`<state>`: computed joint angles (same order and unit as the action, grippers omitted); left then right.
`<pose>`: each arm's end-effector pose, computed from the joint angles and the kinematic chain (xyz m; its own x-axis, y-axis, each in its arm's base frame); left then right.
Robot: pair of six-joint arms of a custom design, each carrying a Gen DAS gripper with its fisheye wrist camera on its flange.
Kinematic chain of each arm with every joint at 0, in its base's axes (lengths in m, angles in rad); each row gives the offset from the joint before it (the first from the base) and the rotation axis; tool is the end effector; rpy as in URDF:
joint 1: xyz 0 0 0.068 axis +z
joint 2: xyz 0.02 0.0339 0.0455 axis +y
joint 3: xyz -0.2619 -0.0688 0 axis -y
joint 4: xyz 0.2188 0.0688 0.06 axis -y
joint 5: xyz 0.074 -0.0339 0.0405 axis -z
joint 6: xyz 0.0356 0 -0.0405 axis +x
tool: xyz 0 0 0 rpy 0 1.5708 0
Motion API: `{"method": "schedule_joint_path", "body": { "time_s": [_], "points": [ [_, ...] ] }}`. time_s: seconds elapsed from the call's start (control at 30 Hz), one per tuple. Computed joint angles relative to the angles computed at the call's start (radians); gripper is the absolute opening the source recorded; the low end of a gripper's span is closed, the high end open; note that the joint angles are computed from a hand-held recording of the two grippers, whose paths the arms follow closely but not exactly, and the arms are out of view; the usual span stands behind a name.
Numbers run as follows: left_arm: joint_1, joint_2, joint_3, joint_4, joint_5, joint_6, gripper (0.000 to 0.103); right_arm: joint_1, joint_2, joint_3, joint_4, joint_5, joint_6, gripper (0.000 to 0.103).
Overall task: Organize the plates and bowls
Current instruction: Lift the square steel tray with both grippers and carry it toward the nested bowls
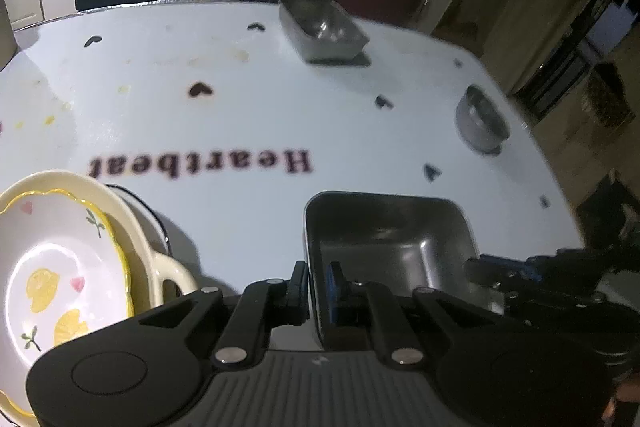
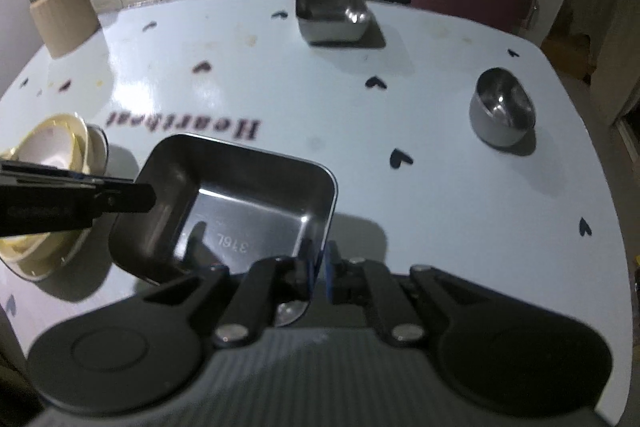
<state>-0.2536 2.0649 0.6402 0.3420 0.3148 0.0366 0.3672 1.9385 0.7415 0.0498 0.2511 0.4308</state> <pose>0.2741 -0.0824 0.0411 -0.8405 0.2538 -0.4786 0.4101 0.8753 -0.2561 0.2780 0.0975 0.0772 -0.8785 0.0955 -0.4681 0.1260 0.9914 -0.0342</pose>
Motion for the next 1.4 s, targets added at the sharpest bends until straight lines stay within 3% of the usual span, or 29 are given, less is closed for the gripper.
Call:
{"method": "schedule_joint_path", "body": {
  "time_s": [0.43, 1.0, 1.23, 1.4],
  "points": [
    [-0.028, 0.123, 0.117, -0.065, -0.031, 0.026, 0.013, -0.02, 0.114, 0.099, -0.051, -0.024, -0.011, 0.007],
    [-0.033, 0.118, 0.122, -0.092, -0.026, 0.049, 0.015, -0.049, 0.134, 0.101, -0.042, -0.057, -0.007, 0.007],
    [-0.029, 0.105, 0.116, -0.105, -0.012, 0.062, 0.027, -0.056, 0.124, 0.084, -0.025, -0.065, -0.012, 0.009],
    [-0.021, 0.078, 0.102, -0.124, 0.003, 0.098, 0.038, -0.046, 0.084, 0.057, -0.023, -0.063, -0.015, 0.053]
  ]
}}
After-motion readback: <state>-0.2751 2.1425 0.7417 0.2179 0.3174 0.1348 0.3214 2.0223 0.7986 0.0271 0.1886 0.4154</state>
